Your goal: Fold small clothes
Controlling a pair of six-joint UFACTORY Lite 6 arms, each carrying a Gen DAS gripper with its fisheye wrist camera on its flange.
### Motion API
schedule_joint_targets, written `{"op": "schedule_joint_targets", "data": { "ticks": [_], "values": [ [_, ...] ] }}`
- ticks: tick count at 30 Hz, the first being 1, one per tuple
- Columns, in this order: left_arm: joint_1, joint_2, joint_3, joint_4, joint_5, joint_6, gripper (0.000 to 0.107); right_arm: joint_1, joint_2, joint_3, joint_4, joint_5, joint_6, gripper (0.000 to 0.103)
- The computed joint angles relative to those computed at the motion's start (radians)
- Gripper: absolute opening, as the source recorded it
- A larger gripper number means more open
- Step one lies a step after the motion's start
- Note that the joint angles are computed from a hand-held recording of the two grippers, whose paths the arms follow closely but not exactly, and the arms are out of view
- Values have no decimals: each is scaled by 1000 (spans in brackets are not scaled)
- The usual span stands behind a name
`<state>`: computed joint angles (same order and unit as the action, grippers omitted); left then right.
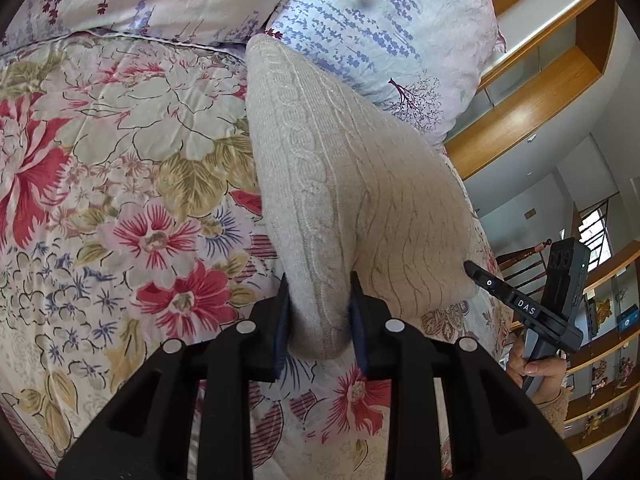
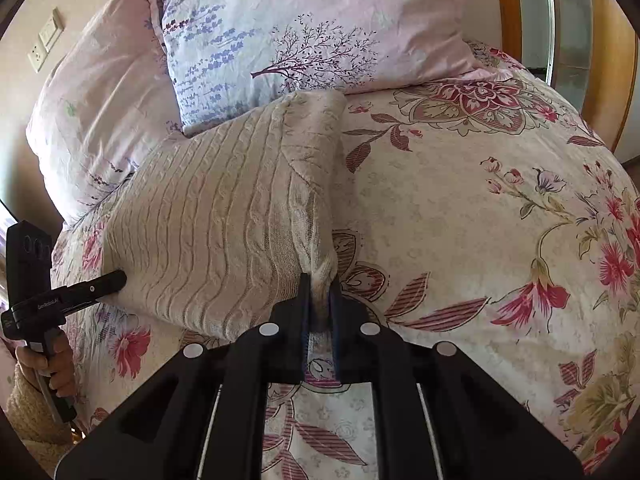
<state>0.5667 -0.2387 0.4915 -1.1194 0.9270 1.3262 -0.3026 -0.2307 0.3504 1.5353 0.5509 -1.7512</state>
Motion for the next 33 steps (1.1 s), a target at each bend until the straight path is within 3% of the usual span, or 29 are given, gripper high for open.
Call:
{"op": "schedule_joint_targets", "data": {
  "ticks": [2, 3, 5, 6, 7, 9, 16, 24, 26, 27, 29, 31, 33],
  "values": [
    [18, 9, 29, 21, 44, -9, 43, -67, 2, 27, -93, 97, 73, 15],
    [54, 6, 41, 29, 83, -3, 57, -115, 14, 48, -130, 167, 97, 23],
    [126, 22, 86, 9, 170, 27, 73, -190, 34, 90, -160, 267, 130, 44],
    [151, 34, 118, -1, 202, 30, 78, -219, 66, 124, -166, 318, 150, 61],
    [171, 55, 156, -13, 229, 23, 81, -238, 119, 171, -169, 372, 169, 72],
    [169, 119, 241, -19, 257, -31, 87, -229, 233, 272, -175, 435, 226, 77],
    [-9, 324, 416, -54, 106, -168, 82, -66, 589, 607, -228, 372, 468, 76],
    [-85, 513, 529, -76, 98, -223, 67, 23, 763, 749, -260, 404, 491, 76],
    [-99, 525, 537, -93, 89, -220, 65, 39, 790, 763, -250, 423, 461, 70],
    [-104, 526, 539, -93, 86, -222, 65, 50, 810, 777, -254, 435, 464, 58],
    [-113, 532, 544, -104, 82, -221, 64, 60, 829, 780, -231, 442, 446, 51],
    [-105, 541, 539, -121, 95, -209, 55, 55, 858, 784, -209, 477, 437, 36],
    [-88, 549, 535, -139, 118, -197, 42, 57, 857, 760, -165, 489, 418, 33]
  ]
}}
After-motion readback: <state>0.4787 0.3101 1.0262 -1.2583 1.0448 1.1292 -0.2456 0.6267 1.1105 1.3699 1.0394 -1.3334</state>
